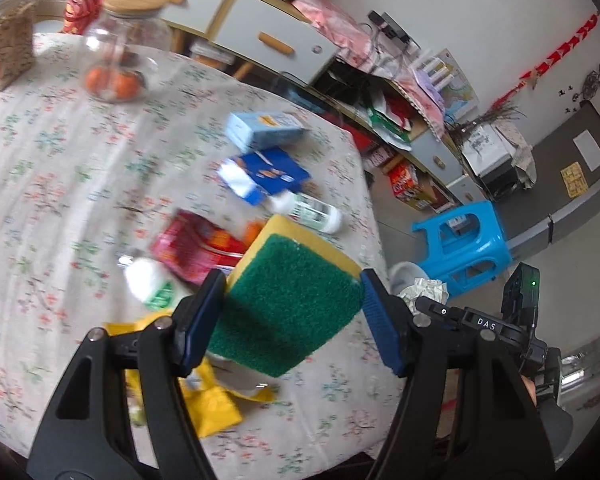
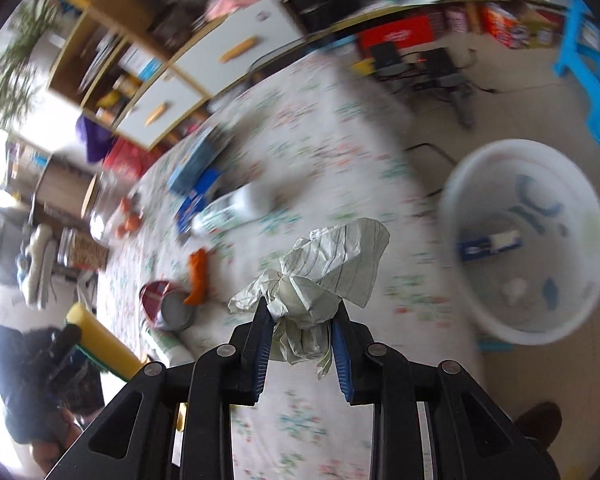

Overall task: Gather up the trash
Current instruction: 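Grasp the crumpled white plastic bag with the right tool, then carry the sponge and plastic bag over the bucket and release both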

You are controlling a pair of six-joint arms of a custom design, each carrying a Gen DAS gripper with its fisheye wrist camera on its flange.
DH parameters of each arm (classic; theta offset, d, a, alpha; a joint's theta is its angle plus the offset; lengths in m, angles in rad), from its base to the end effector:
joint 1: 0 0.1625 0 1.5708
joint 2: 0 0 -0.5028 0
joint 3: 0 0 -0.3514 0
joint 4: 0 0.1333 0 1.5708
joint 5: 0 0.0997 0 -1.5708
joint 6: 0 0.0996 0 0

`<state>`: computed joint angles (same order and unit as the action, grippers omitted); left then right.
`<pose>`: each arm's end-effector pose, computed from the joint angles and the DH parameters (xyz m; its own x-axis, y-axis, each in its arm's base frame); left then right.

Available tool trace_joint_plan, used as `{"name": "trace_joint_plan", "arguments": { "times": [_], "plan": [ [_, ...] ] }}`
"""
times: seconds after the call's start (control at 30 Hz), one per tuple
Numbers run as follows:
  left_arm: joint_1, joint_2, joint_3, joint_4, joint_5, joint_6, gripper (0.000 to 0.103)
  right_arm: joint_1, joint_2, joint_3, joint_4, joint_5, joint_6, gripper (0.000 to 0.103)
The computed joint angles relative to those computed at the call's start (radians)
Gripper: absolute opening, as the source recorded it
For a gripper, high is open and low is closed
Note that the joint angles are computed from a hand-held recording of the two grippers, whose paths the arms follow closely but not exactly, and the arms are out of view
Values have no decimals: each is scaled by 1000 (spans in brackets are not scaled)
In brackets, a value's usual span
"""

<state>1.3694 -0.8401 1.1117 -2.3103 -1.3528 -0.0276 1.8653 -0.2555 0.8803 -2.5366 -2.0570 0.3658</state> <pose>-0.0097 -0.8216 0.4008 -0.9807 0.0756 -0.1805 0.1515 0.8769 -0.4562 0.3428 -0.8312 0.0344 -0.9303 0.2226 0.2916 0.0634 0.8805 -0.4698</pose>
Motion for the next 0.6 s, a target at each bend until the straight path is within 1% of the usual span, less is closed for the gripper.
{"name": "trace_joint_plan", "arguments": {
  "times": [0.1,0.2,0.37,0.43,0.5,0.57,0.6],
  "plan": [
    [-21,26,-9,28,-29,0,69,-16,-72,123,-83,-29,33,30],
    [-47,56,-18,49,-38,10,69,-37,-140,222,-135,-65,59,31],
    [-85,118,-49,104,-51,22,69,-69,-215,329,-198,-100,90,32],
    [-100,144,-63,115,-51,28,69,-83,-236,364,-228,-93,102,33],
    [-116,170,-76,115,-43,46,69,-98,-253,396,-277,-79,113,42],
    [-129,198,-97,121,-47,58,69,-113,-268,419,-307,-59,131,68],
    [-132,211,-110,128,-52,60,69,-118,-279,436,-321,-62,148,70]
  ]
}}
